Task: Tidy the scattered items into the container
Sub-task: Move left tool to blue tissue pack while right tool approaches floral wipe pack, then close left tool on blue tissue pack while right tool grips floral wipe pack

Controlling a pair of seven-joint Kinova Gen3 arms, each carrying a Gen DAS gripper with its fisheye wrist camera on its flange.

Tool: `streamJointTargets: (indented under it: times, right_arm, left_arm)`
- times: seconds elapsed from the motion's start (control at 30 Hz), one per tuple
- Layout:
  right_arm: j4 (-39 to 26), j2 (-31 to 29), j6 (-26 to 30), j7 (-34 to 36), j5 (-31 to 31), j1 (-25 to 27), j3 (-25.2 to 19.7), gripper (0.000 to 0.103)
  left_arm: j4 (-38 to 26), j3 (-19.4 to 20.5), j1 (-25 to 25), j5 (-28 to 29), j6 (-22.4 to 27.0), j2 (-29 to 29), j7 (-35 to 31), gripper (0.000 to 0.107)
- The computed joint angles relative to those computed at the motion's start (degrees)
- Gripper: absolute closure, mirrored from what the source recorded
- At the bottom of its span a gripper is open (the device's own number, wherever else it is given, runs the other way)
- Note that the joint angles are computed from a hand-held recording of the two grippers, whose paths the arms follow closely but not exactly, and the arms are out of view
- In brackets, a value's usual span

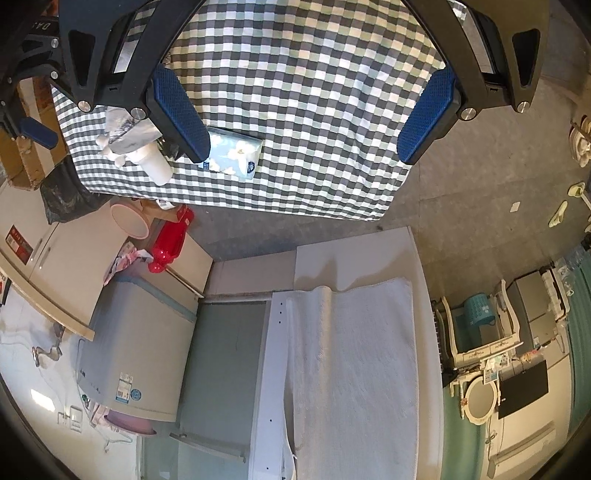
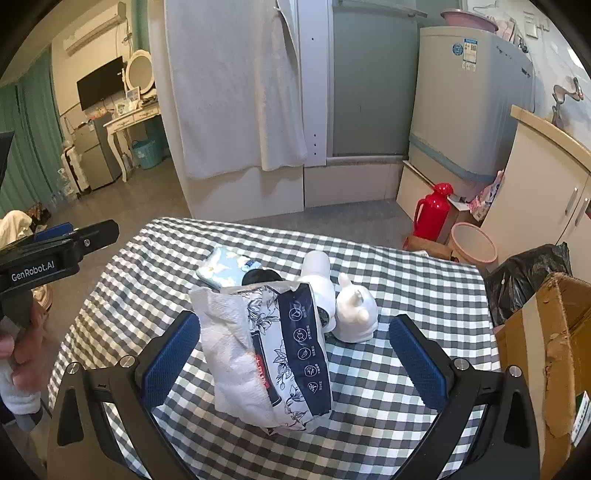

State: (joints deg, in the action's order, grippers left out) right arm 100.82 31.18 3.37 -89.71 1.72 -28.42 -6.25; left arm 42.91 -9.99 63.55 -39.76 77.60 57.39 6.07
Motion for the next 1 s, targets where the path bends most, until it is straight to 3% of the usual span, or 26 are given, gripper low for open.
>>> streamJointTargets:
  times: [0.6, 1.0]
  right_arm:
    - [-5.59, 5.46, 4.33, -0.58, 0.5, -1.02, 1.48, 0.0]
    - [-6.76, 7.22, 5.61, -1.45, 1.87, -3.58, 3.86, 0.0]
  left_arm:
    - [2.35, 0.89, -5.0, 3.26, -9.57, 1.43, -2.66, 0.004]
    - [-1.79, 1.56, -8.45, 7.43, -14.0, 4.98, -9.42, 0.004]
